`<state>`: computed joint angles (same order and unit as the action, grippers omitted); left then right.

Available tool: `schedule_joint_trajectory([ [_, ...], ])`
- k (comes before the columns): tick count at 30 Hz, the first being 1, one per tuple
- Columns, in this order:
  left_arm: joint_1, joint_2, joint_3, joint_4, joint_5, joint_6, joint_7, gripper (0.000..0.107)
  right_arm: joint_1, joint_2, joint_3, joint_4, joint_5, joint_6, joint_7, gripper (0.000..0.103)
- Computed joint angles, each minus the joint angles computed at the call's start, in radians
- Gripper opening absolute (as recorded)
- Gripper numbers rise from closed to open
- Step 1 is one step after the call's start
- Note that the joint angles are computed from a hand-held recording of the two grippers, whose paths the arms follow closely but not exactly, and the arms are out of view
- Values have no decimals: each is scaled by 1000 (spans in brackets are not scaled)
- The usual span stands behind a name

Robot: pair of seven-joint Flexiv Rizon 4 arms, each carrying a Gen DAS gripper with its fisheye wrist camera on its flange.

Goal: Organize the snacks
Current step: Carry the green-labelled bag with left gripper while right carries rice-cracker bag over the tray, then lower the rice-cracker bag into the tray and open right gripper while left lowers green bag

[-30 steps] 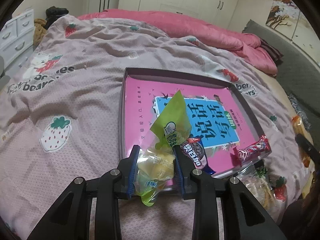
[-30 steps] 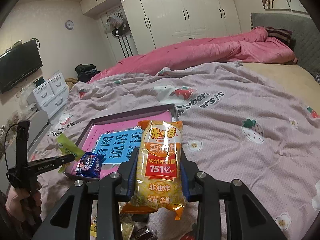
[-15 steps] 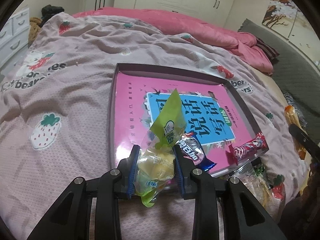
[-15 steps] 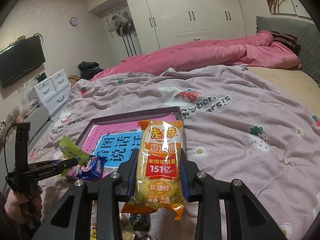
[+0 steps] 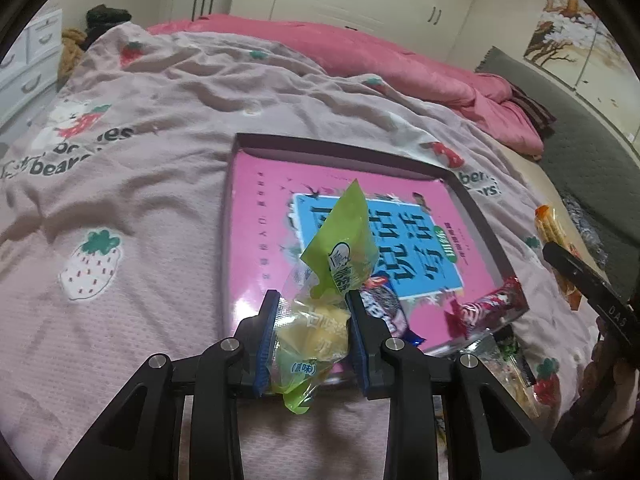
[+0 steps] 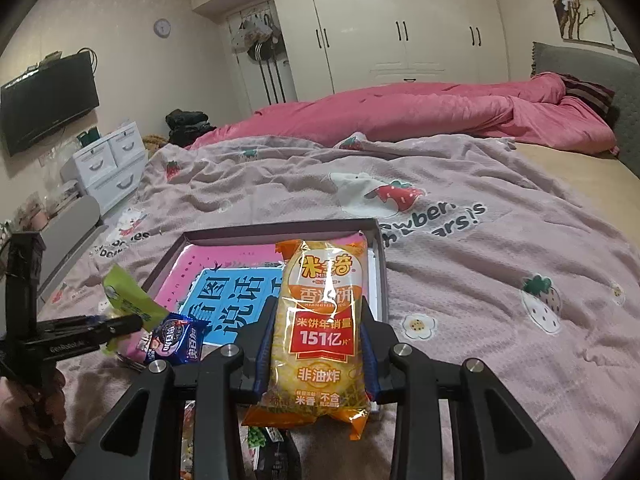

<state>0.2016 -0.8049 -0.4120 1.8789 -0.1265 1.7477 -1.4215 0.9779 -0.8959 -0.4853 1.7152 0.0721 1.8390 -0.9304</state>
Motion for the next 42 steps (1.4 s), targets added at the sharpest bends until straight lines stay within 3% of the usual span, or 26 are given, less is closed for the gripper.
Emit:
schedule_joint_trajectory([
  [12, 47, -32, -48, -10, -5, -8, -4, 33, -46, -19, 34, -37, -61, -49, 40, 36],
  [29, -28, -36, 36, -50, -14, -14, -23, 33, -105, -37, 89, -78, -178, -120, 92, 36],
  [42, -32, -37, 17, -45, -22, -32, 22, 34, -177, -51, 169, -113, -257, -149, 126, 36],
])
